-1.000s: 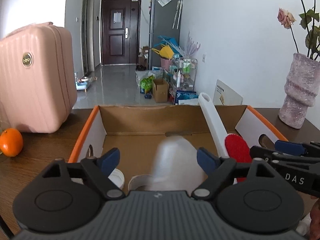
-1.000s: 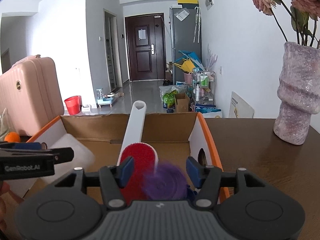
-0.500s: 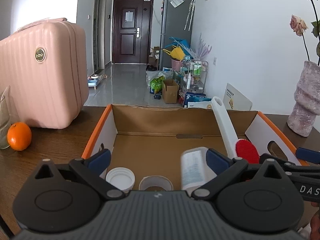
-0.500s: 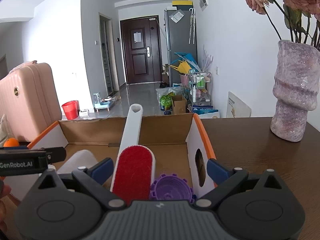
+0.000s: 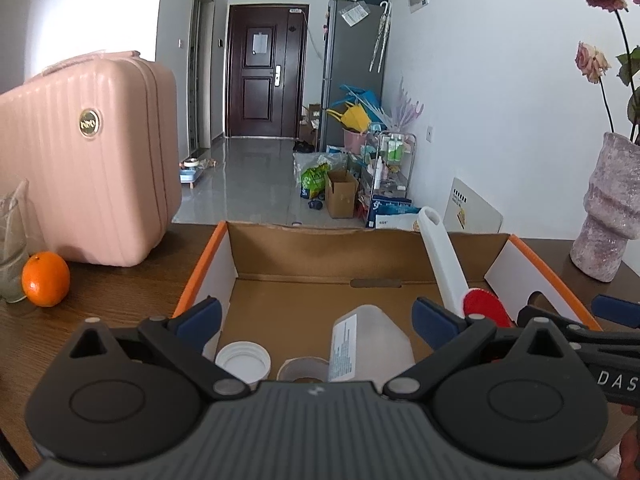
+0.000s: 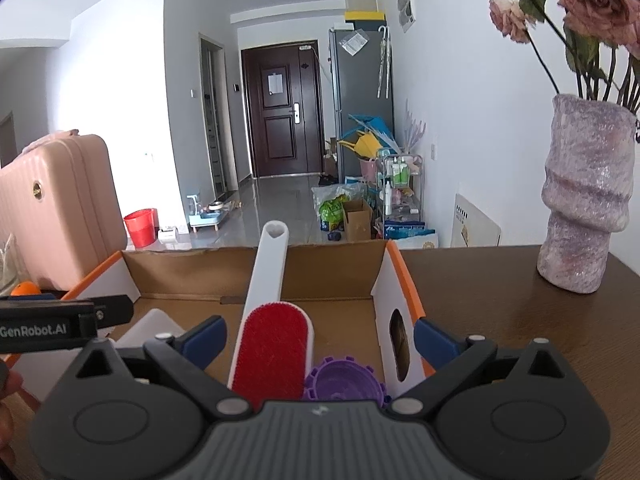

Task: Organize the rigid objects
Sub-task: 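Withdraw both open tools from the box back over the table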

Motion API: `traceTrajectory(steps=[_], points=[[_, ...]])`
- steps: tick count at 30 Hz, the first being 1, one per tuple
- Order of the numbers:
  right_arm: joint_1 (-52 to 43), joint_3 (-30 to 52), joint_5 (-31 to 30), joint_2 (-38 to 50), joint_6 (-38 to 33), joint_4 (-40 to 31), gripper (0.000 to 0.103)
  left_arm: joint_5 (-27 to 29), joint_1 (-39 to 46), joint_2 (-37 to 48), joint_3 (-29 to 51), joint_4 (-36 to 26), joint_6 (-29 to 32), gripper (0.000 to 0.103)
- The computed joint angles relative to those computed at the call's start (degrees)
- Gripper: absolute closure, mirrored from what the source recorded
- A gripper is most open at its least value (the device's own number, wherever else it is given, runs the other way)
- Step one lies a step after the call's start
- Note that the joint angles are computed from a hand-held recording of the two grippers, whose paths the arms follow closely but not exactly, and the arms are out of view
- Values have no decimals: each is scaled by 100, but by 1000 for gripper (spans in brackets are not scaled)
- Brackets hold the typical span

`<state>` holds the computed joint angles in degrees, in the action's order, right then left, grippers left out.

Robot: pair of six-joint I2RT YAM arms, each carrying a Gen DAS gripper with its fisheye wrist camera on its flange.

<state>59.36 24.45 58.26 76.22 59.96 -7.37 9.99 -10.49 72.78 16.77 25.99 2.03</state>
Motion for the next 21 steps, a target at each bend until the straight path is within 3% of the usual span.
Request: traceTrajectory(steps=[5,11,21], points=[[386,153,302,-53,517,-646,3,115,131,-532,-214,-212,-20,0],[947,529,596,126,1644,-1856,3,364,378,-1342,-550,-572,40,0],[2169,1567,865,1044,4807,-4847,3,1220,1367,-3214,-953,-2051,396,0]])
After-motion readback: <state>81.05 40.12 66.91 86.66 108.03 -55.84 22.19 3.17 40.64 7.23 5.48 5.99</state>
